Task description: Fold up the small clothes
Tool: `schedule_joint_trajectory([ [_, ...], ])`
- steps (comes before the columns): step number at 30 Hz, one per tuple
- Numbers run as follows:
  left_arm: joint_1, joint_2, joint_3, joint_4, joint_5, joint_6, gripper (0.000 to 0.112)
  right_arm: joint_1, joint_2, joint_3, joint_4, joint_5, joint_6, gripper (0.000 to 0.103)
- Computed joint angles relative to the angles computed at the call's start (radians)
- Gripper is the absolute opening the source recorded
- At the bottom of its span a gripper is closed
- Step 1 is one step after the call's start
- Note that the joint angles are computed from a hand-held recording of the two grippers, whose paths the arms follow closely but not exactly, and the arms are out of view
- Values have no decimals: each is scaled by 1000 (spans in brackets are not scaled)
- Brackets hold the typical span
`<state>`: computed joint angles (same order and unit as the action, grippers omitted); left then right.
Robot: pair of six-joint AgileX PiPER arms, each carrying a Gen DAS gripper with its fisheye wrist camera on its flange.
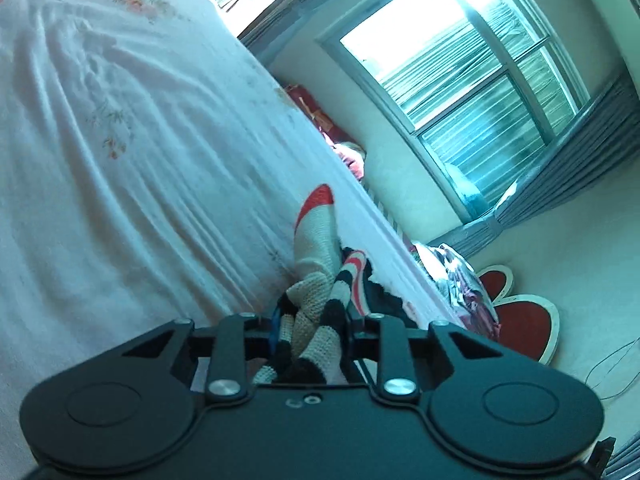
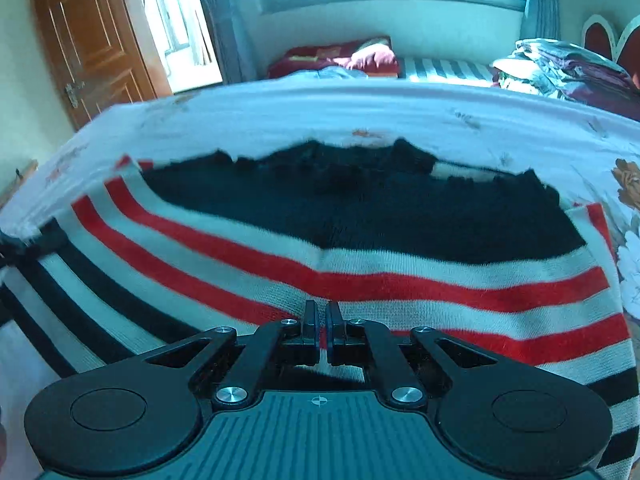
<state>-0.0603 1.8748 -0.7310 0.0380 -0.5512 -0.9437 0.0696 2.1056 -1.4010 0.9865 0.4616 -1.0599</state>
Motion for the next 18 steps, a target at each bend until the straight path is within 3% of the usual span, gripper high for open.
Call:
schedule_joint_trajectory([
  [2, 40, 51, -28, 120, 50, -130, 27, 3, -1, 26, 71, -28, -87, 3],
  [4, 54, 56, -6, 150, 0, -170, 27, 6, 5, 9, 21, -21, -38, 3],
  [12, -2, 6, -1, 3, 42, -55, 27, -2, 22, -35, -33, 22, 7, 3],
  [16, -52, -46, -48, -82, 108, 39, 27, -46, 42, -75, -5, 111, -20, 4],
  [18, -101, -77, -87, -157, 151, 134, 27, -102, 30, -65, 89, 158, -72, 4],
])
